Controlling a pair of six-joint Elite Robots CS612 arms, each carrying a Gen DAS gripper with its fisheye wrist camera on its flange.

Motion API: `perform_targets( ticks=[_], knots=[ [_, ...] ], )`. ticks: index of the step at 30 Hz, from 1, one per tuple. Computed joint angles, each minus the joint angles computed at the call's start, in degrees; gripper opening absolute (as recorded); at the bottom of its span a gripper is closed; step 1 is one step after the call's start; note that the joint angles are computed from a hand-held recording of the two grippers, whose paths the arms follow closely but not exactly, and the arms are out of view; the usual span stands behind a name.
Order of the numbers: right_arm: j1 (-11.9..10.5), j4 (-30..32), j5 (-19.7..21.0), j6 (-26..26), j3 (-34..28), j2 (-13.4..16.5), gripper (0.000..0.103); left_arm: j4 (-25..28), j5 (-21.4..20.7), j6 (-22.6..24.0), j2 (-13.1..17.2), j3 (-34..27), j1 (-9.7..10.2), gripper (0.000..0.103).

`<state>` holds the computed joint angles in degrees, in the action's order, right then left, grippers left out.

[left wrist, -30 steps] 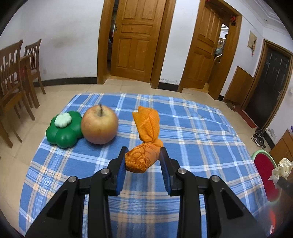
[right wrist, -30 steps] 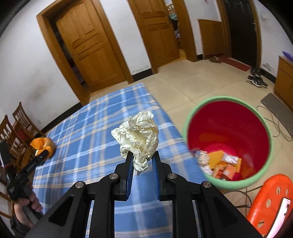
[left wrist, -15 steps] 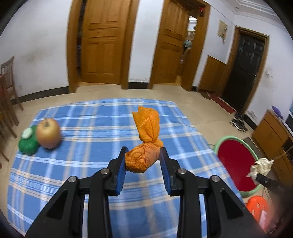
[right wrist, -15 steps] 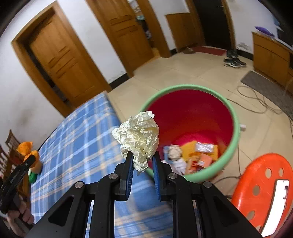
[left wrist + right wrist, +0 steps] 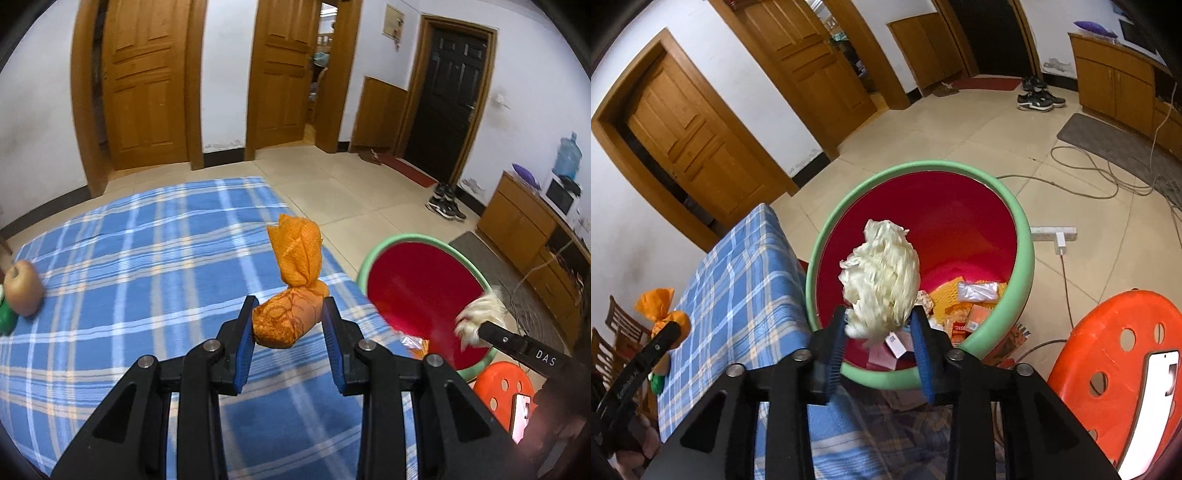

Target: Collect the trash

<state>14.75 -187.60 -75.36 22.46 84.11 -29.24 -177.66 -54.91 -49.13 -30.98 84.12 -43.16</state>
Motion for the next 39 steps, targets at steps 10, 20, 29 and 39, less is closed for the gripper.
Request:
perform_targets(
  ticks=[10, 20, 29, 39],
  knots=[
    [-0.14, -1.91, -1.6, -0.76, 0.74, -0.28, 0.051, 2.01, -4.79, 5.15, 2.53, -5.92, 0.4, 0.034],
    [-0.34, -4.29, -6.64, -1.69, 2.19, -0.7, 0.062, 6.25, -9.87, 10.34, 5.35, -12.29, 0.55, 0.034],
    [-1.31, -2.99, -6.7, 0.53, 2.11, -0.54, 0.062, 11.36, -13.55, 14.0, 8.08, -18.21, 0.82, 0.035],
    [-1.17, -3.37, -6.15, -0.33, 2.95, -1.12, 0.062, 11.0, -12.13, 11.05, 6.81, -16.07, 0.63, 0.058]
  ],
)
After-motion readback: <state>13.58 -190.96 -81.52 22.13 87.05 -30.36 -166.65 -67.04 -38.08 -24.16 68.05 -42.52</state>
